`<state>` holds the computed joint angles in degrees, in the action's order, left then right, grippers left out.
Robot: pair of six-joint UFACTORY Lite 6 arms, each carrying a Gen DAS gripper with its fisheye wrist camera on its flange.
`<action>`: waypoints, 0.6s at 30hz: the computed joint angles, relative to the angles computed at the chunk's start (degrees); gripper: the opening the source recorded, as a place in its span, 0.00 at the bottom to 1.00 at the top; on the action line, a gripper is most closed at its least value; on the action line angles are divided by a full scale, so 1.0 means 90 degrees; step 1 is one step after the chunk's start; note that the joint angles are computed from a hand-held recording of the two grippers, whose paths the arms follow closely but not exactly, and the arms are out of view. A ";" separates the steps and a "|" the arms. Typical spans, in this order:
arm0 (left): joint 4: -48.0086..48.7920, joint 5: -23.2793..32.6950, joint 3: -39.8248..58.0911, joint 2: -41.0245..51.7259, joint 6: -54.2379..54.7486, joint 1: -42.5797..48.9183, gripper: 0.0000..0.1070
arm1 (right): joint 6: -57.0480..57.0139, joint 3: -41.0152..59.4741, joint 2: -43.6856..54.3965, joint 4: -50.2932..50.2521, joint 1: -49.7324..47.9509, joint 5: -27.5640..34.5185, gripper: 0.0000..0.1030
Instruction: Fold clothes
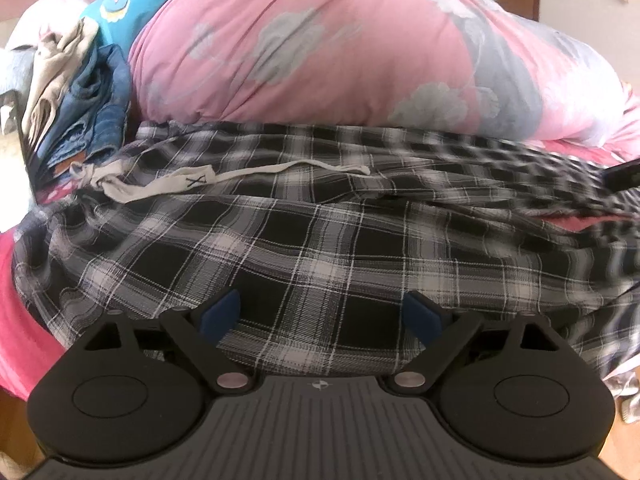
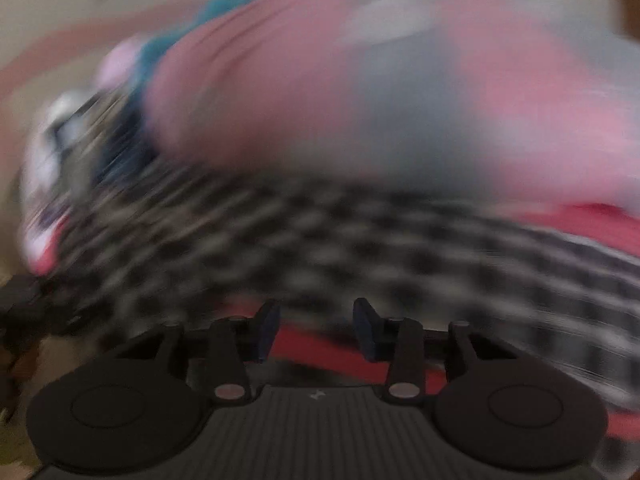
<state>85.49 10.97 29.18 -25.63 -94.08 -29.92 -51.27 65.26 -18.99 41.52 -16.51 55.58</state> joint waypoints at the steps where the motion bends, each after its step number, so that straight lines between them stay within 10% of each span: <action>1: 0.0323 -0.0033 -0.0046 -0.0018 -0.0300 0.0010 0.87 | 0.0265 0.0086 0.0175 -0.0295 0.0578 -0.0159 0.34; 11: 0.3730 -0.0162 -0.0467 -0.0220 -0.3513 0.0153 0.91 | 0.1839 0.0915 0.1417 -0.2021 0.2325 -0.0537 0.03; 18: 0.4465 -0.0074 -0.0629 -0.0299 -0.4158 0.0144 0.91 | 0.2142 0.1373 0.1780 -0.2203 0.2410 -0.0688 0.02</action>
